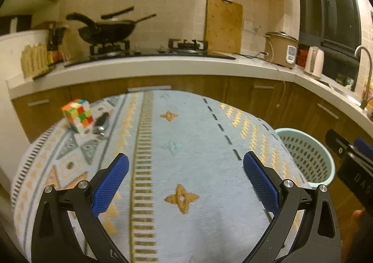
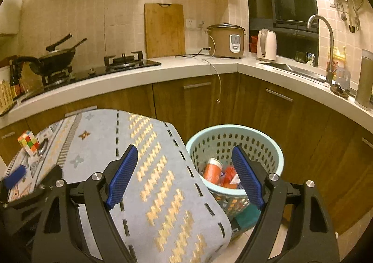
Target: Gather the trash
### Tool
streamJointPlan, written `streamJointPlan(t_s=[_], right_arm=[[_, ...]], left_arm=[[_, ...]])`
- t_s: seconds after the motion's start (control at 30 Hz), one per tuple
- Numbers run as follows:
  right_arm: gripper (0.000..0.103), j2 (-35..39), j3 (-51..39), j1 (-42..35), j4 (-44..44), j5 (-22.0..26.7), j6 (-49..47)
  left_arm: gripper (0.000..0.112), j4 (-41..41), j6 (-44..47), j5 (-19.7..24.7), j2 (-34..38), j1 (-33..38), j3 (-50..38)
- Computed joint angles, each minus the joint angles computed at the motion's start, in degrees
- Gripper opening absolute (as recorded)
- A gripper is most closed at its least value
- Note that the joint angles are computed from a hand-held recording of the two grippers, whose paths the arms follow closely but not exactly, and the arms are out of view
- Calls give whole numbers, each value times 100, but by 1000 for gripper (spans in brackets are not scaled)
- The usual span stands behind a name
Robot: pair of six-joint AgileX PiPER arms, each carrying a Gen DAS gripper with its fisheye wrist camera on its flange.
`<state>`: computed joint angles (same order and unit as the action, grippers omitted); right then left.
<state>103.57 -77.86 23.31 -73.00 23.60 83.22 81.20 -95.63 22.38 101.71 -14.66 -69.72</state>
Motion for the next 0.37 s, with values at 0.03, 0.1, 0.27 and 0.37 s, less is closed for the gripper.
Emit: streamJointPlan(t_s=[0.03,0.1,0.27,0.37], right_arm=[[79,-22,36,14,-18,8,18],[79,-60,76,44,-91,45,100],[79,-86,23,78,-67,102,63],[79,-85,39,125,-239,213,164]], left_arm=[[95,105,-57,77,-52,-39,62],[95,181,-26,125,-133,-68,135],[95,201,-20,-80,-329,11,312],[95,488,-327,-74,-339,13,377]])
